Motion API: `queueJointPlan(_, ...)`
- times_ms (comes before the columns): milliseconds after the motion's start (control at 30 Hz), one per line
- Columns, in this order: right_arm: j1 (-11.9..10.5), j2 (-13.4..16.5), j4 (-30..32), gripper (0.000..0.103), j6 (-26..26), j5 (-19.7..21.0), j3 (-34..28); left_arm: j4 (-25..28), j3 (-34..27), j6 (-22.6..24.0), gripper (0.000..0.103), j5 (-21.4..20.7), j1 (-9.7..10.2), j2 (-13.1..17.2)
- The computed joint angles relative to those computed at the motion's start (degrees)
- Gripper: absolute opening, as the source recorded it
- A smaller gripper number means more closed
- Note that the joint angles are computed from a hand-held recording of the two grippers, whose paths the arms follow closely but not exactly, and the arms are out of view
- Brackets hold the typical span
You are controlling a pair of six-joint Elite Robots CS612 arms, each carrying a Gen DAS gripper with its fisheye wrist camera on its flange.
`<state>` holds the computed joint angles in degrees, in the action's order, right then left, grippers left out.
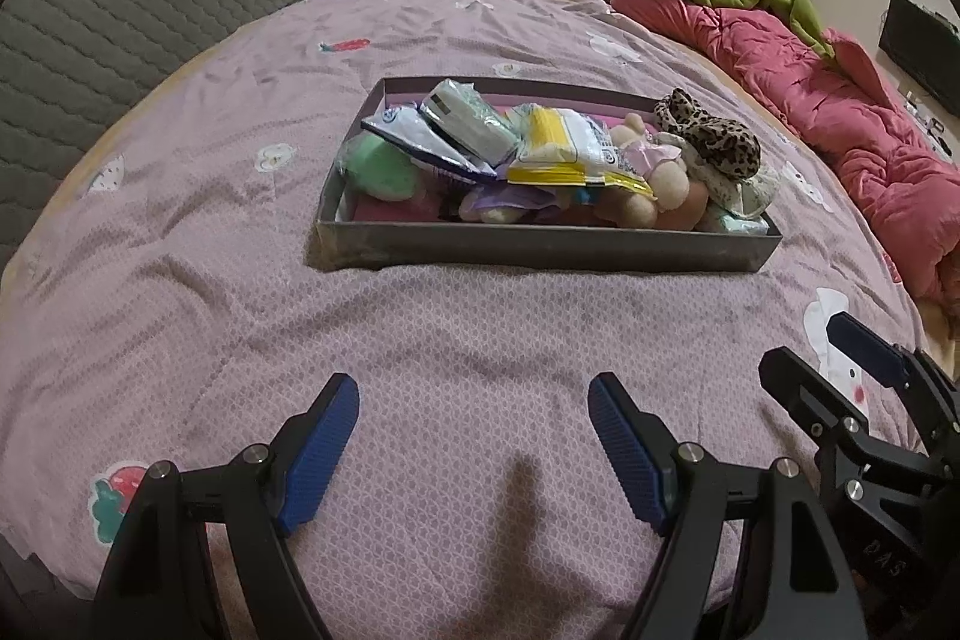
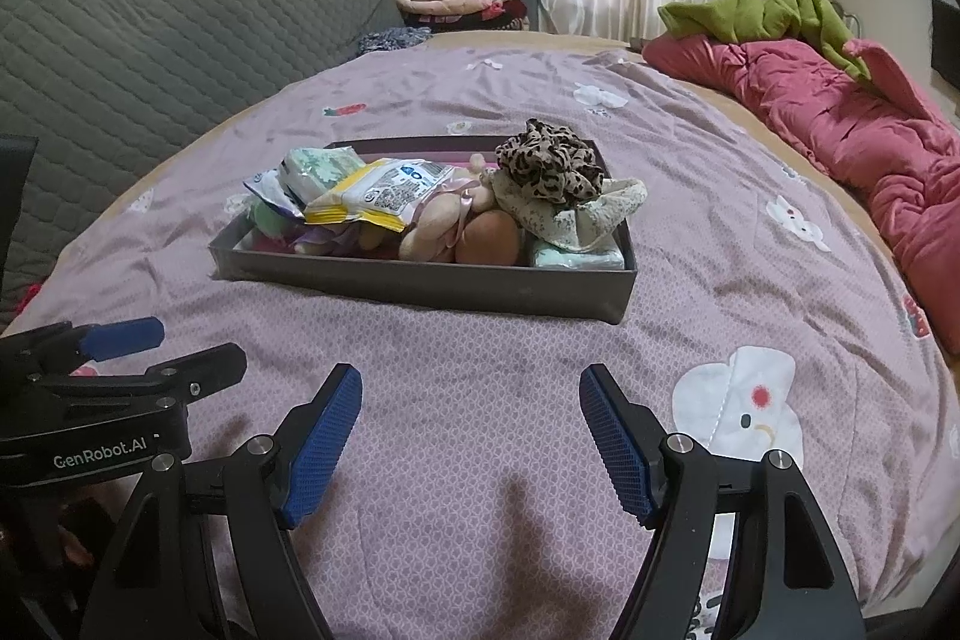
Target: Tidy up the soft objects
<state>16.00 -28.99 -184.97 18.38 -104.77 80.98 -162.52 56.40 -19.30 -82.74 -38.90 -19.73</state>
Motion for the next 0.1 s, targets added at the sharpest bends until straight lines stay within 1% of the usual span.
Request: queueJointPlan(100,0.0,0.0,0.0,0.076,0.2,0.2,0.0,0.8,-0.3,-0.9,0.078,-0.7,0.21,0.1)
